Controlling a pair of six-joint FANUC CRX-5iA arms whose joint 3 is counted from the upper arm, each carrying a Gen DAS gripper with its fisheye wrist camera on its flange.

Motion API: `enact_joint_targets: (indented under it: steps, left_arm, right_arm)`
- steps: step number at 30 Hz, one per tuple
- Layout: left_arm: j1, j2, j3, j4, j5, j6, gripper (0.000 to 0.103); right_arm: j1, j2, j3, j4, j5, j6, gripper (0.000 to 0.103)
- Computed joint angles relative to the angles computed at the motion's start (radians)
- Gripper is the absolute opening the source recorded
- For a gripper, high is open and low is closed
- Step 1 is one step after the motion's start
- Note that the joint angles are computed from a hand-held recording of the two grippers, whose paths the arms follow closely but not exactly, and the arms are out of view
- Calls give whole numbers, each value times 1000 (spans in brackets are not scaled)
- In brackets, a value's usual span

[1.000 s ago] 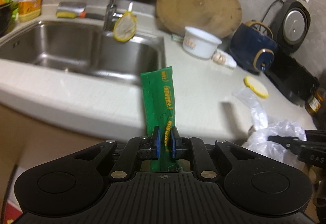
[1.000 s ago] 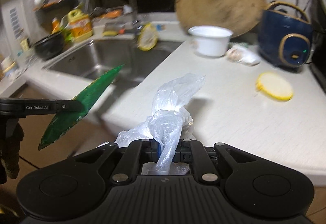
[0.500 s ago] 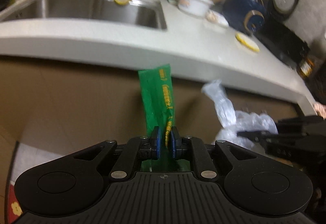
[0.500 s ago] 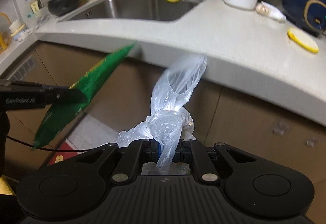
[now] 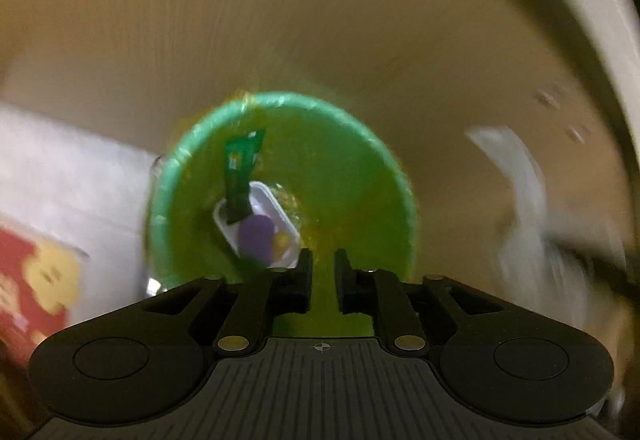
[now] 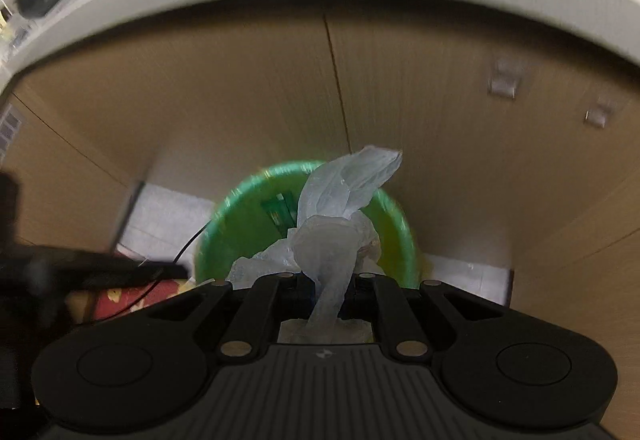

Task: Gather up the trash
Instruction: 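Carry the green packet and plastic bag down into the green-lined bin with both tools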

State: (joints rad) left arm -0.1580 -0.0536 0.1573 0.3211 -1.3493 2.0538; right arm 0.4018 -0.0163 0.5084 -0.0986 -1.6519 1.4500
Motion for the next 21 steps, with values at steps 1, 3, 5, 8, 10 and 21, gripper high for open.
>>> enact_joint_targets:
  steps: [1, 3, 5, 8, 10, 21]
  left_arm:
    - [-2, -1, -59, 0, 77, 17, 17]
    - [-7, 9, -118, -36, 158, 63, 17]
    - [16, 5, -164, -32, 187, 88, 17]
    - [54, -46, -210, -19, 215, 81, 17]
    - [87, -89, -232, -6, 218, 60, 17]
    - [165, -167, -243, -16, 74, 16, 17]
  right_arm:
    - [-5, -7, -40, -2, 20, 13, 8]
    - [19, -11, -120, 47, 52, 15, 8]
    - [29, -13, -168, 59, 78, 3, 8]
    - [17, 9, -154, 4, 69, -19, 8]
    - [22, 11, -155, -17, 62, -15, 8]
    - [33, 209, -50, -65, 47, -86, 49]
